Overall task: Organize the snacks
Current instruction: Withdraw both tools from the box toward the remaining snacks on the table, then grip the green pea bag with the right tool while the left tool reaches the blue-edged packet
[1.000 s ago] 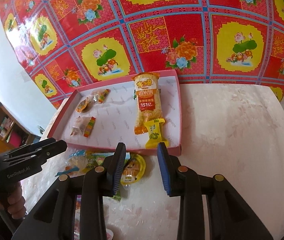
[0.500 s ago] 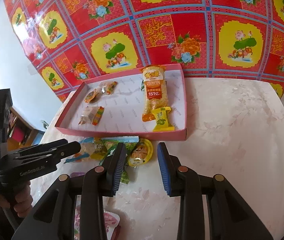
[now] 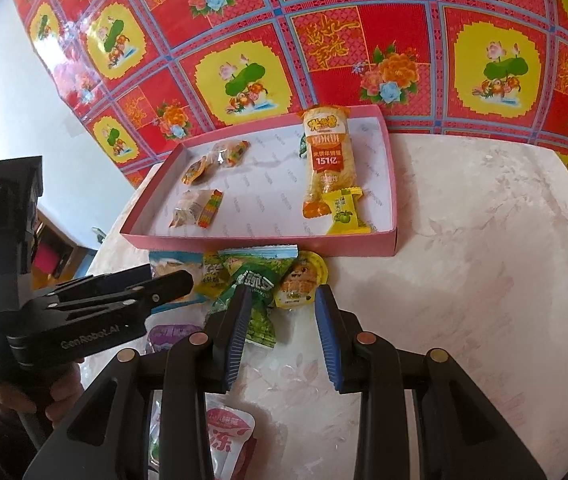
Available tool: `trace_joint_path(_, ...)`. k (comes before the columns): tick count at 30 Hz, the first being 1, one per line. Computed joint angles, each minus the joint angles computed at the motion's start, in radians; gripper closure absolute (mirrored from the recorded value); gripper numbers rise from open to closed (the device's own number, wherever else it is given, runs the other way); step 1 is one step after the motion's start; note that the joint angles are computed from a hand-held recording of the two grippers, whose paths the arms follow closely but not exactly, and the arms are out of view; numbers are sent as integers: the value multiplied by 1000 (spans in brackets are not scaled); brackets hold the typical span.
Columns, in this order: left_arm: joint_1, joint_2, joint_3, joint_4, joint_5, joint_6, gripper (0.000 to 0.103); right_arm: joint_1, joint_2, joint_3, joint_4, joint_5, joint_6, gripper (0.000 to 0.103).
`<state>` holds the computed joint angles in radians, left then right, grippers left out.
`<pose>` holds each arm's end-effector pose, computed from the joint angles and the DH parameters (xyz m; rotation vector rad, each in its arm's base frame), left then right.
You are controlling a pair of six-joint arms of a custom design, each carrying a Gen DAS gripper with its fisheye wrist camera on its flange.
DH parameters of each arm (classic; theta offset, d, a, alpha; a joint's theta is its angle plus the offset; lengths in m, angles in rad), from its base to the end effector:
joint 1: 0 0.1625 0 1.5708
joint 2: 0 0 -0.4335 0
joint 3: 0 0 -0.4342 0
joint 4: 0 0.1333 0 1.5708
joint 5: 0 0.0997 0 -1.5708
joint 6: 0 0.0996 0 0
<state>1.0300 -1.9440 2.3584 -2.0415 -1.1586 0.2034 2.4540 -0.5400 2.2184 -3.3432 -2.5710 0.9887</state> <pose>-0.0286 -0.3841 0.3058 0.9810 2.5579 -0.1722 0.3633 -0.2344 -0.0905 -0.1870 -2.3790 1.1161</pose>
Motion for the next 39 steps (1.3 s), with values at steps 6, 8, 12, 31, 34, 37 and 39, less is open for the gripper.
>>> trace_joint_path(6, 3, -10, 18, -41, -14, 29, 48, -9, 3, 3, -12, 25, 0, 69)
trace_joint_path(8, 6, -20, 26, -55, -34, 54, 63, -11, 5, 2, -18, 35, -5, 69)
trace_joint_path(12, -6, -37, 41, -74, -36, 91, 68, -13, 10, -3, -32, 47, -23, 69)
trace_joint_path(31, 81, -44, 10, -92, -59, 121, 68, -66, 42, -45, -69, 152, -91, 60)
trace_joint_path(34, 89, -43, 7, -93, -70, 128, 68, -78, 50, -58, -70, 167, -107, 60)
trace_joint_path(37, 96, -40, 2, -90, -80, 132, 68, -89, 53, -71, -50, 165, -109, 60)
trace_joint_path(39, 101, -39, -2, -87, -87, 136, 68, -95, 57, -72, -56, 170, -110, 60)
